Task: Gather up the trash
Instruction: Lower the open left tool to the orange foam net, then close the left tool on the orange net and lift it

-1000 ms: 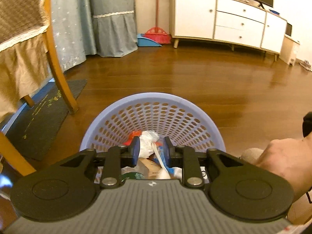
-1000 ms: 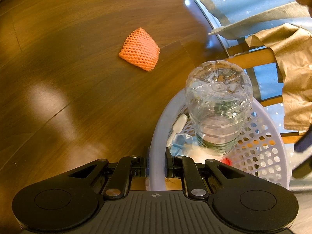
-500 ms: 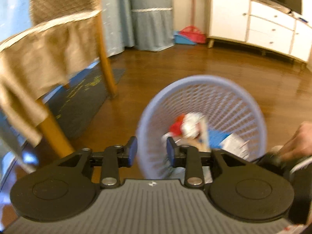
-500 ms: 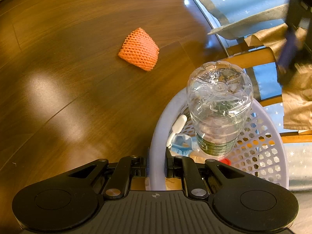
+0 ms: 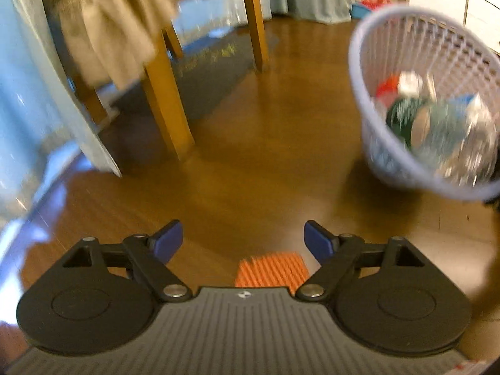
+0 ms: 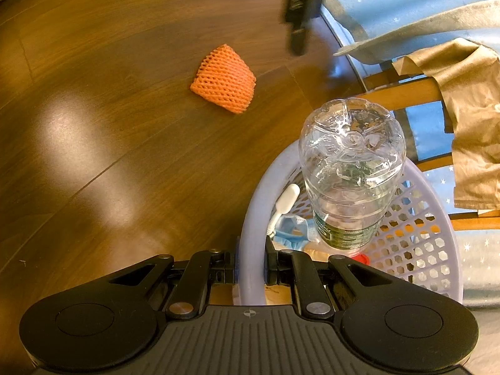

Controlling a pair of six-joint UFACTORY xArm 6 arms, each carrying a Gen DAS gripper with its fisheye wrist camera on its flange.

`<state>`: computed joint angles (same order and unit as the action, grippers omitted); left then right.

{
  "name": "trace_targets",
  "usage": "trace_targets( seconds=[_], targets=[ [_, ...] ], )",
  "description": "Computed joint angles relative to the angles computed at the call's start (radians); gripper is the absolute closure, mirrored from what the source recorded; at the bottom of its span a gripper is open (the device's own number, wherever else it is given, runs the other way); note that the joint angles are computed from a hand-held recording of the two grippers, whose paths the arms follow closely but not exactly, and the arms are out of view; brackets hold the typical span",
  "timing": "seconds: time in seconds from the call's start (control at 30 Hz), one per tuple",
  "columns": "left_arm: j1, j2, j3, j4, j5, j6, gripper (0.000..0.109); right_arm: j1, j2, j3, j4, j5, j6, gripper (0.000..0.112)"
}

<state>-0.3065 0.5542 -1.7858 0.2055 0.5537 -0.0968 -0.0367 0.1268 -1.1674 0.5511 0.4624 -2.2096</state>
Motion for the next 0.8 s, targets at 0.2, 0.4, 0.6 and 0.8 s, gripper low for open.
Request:
trace_targets(
  seconds=[0.2, 0.4, 0.6, 0.8],
  targets=[
    [-0.002, 0.001, 0.097, -0.038, -0.018, 0.034, 0.027, -0.001, 0.000, -0.002, 0.004, 0.000, -0.002, 0.102],
    [-0.002, 0.034, 0.106, -0.069, -0.020, 0.028, 0.025, -0.003, -0.001, -0.001, 0.004, 0.003, -0.006, 0.102],
    [-0.015, 0.069, 0.104, -0.062, -0.015, 0.026, 0.022, -0.002, 0.002, -0.004, 0.001, 0.005, -0.001, 0.102],
    [-0.021, 0.078, 0.110, -0.066, -0.006, 0.019, 0.027, 0.001, 0.001, -0.003, -0.003, 0.006, 0.004, 0.103]
  ],
)
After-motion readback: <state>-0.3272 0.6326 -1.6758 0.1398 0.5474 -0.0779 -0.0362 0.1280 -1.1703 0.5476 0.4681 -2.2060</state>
